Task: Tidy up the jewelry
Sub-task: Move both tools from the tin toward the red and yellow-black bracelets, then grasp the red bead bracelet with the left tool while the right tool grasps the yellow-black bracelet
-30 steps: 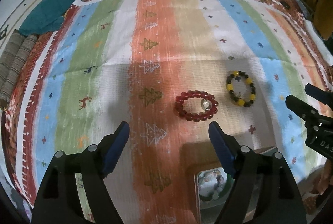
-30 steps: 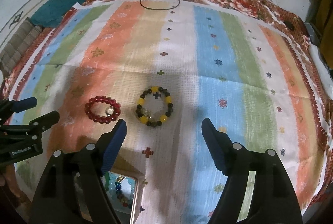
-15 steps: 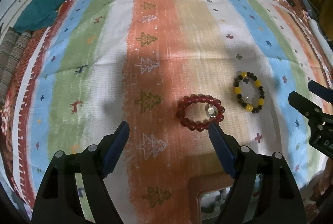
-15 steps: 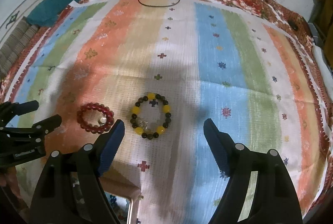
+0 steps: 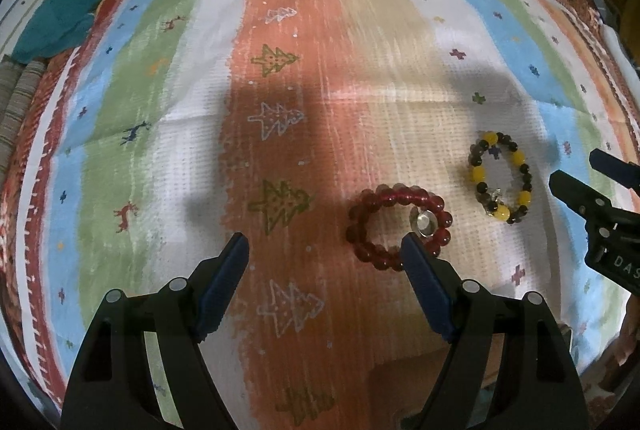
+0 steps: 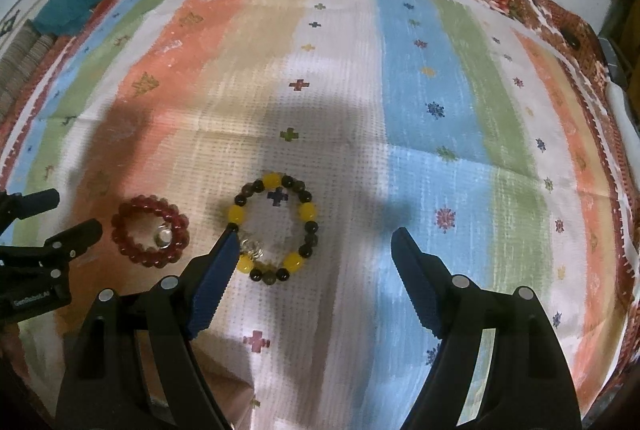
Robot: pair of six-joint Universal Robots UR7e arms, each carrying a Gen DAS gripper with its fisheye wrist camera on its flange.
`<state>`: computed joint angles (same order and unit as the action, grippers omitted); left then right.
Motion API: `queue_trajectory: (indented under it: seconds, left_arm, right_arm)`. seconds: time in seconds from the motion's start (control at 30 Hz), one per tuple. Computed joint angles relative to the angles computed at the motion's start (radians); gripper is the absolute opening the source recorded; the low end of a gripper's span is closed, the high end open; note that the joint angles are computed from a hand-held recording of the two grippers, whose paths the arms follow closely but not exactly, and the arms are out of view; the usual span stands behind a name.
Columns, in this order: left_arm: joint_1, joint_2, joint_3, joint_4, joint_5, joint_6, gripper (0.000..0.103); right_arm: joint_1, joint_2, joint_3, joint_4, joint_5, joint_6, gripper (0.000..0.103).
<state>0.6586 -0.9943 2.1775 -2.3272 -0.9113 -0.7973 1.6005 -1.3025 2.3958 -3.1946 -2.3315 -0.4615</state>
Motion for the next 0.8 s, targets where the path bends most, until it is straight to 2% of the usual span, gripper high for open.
queue_trajectory:
  seconds: [0.33, 0.6, 0.8]
  left_arm:
    - [0.042, 0.059, -0.042, 0.015, -0.007, 0.038, 0.074]
    - [0.059, 0.093, -0.059, 0.028, 0.003, 0.059, 0.065]
    - [0.056, 0.115, -0.065, 0.008, 0.017, 0.084, 0.049]
  right_arm:
    - [-0.028, 0.050, -0.031, 0.018, -0.019, 0.008, 0.077]
    - [-0.054, 0.097, -0.051, 0.029, -0.030, 0.009, 0.059]
    - [-0.065, 0.133, -0.049, -0.034, -0.032, -0.037, 0.047]
